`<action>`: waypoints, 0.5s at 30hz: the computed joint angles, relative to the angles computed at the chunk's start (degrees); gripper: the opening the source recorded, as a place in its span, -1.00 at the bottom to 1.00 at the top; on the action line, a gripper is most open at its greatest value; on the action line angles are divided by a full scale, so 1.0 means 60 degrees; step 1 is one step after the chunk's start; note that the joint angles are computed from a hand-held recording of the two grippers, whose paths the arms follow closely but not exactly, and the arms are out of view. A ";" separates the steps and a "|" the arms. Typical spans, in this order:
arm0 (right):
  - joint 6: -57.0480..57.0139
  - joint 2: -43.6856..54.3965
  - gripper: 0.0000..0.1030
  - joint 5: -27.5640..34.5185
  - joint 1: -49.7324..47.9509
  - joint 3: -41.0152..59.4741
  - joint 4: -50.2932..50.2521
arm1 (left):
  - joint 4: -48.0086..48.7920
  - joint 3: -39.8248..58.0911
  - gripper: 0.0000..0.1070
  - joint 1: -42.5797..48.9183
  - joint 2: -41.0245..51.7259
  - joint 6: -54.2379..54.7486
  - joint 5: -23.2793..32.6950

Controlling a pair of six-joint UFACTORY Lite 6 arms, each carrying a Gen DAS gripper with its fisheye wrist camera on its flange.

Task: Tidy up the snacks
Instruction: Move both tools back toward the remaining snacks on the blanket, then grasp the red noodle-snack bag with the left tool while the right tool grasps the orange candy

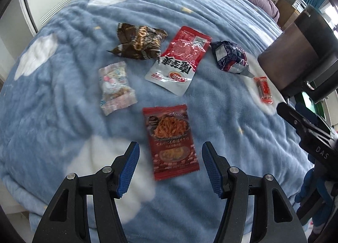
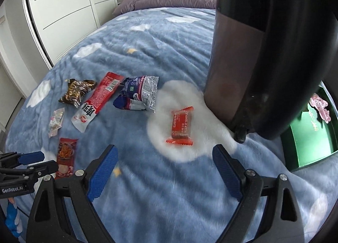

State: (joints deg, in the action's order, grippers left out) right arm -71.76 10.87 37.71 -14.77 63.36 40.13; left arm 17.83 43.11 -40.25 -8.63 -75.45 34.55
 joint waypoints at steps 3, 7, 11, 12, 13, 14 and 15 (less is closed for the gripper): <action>0.0274 0.0402 1.00 -0.0310 0.0261 0.0208 -0.0178 | -0.0210 0.0032 0.04 0.0255 0.0406 0.0224 -0.0345; 0.0811 0.0987 1.00 -0.0539 0.0554 0.0634 -0.0508 | -0.0478 -0.0070 0.04 0.0463 0.0745 0.0455 -0.0688; 0.1390 0.1592 1.00 -0.0665 0.0801 0.1164 -0.0857 | -0.0737 -0.0203 0.04 0.0667 0.0954 0.0656 -0.1081; 0.1543 0.1723 1.00 -0.0701 0.0849 0.1268 -0.0955 | -0.0754 -0.0197 0.04 0.0687 0.1015 0.0683 -0.1143; 0.1689 0.1861 1.00 -0.0700 0.0885 0.1387 -0.1052 | -0.0760 -0.0172 0.04 0.0704 0.1087 0.0714 -0.1182; 0.1846 0.2011 1.00 -0.0722 0.0928 0.1504 -0.1175 | -0.0758 -0.0138 0.04 0.0730 0.1172 0.0742 -0.1222; 0.1918 0.2104 1.00 -0.0756 0.0949 0.1571 -0.1262 | -0.0775 -0.0099 0.04 0.0761 0.1255 0.0769 -0.1273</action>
